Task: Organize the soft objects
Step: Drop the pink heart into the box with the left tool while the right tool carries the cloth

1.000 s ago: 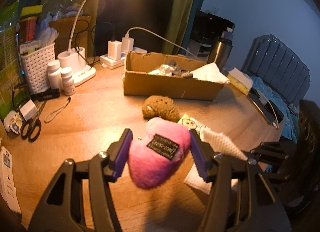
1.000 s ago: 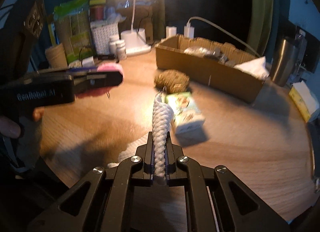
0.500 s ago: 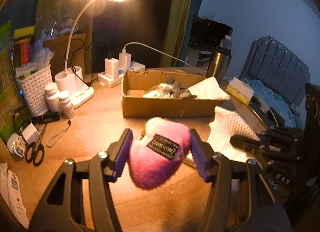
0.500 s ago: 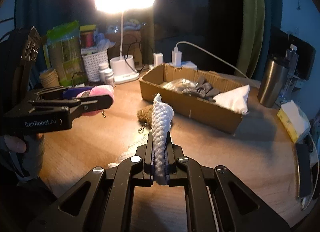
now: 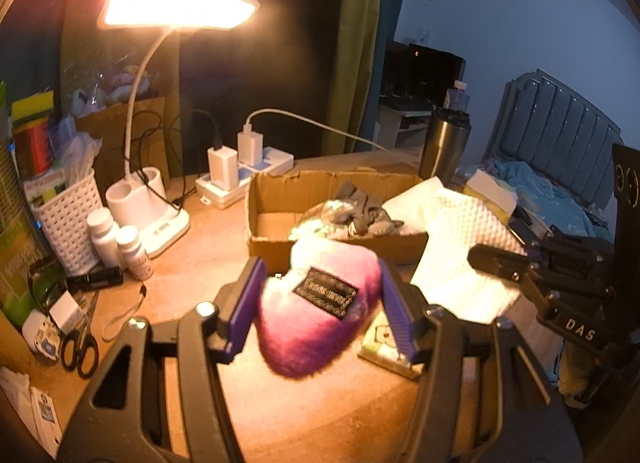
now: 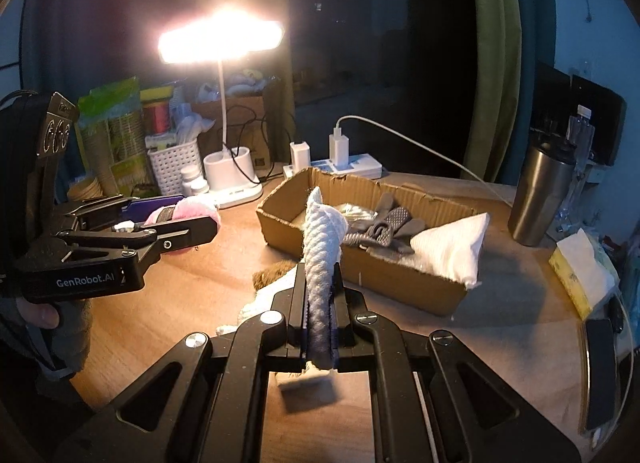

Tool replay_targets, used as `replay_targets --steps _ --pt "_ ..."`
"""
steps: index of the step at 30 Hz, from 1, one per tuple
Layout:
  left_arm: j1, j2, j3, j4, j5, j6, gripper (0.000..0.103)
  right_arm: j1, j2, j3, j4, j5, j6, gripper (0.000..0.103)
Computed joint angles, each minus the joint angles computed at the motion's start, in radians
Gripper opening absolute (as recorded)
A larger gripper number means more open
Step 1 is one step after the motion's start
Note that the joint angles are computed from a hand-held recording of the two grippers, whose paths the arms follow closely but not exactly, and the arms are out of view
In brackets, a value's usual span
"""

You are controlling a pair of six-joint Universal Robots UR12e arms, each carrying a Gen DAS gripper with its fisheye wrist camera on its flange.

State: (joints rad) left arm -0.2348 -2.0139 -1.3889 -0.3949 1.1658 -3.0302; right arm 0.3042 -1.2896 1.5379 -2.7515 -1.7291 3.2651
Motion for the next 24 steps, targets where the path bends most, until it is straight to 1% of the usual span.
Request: replay_targets --steps 7,16,24 --pt "-0.01 -0.029 0.039 0.046 0.01 0.009 0.058 -0.015 0.015 -0.02 -0.027 -0.002 0.006 0.009" --pt "-0.02 -0.066 0.103 0.038 0.023 0.027 0.058 -0.031 0.03 -0.044 -0.043 0.005 -0.01 0.009" --pt "-0.031 -0.092 0.142 0.06 0.045 -0.003 0.058 -0.043 0.041 -0.059 -0.069 -0.001 0.004 0.009"
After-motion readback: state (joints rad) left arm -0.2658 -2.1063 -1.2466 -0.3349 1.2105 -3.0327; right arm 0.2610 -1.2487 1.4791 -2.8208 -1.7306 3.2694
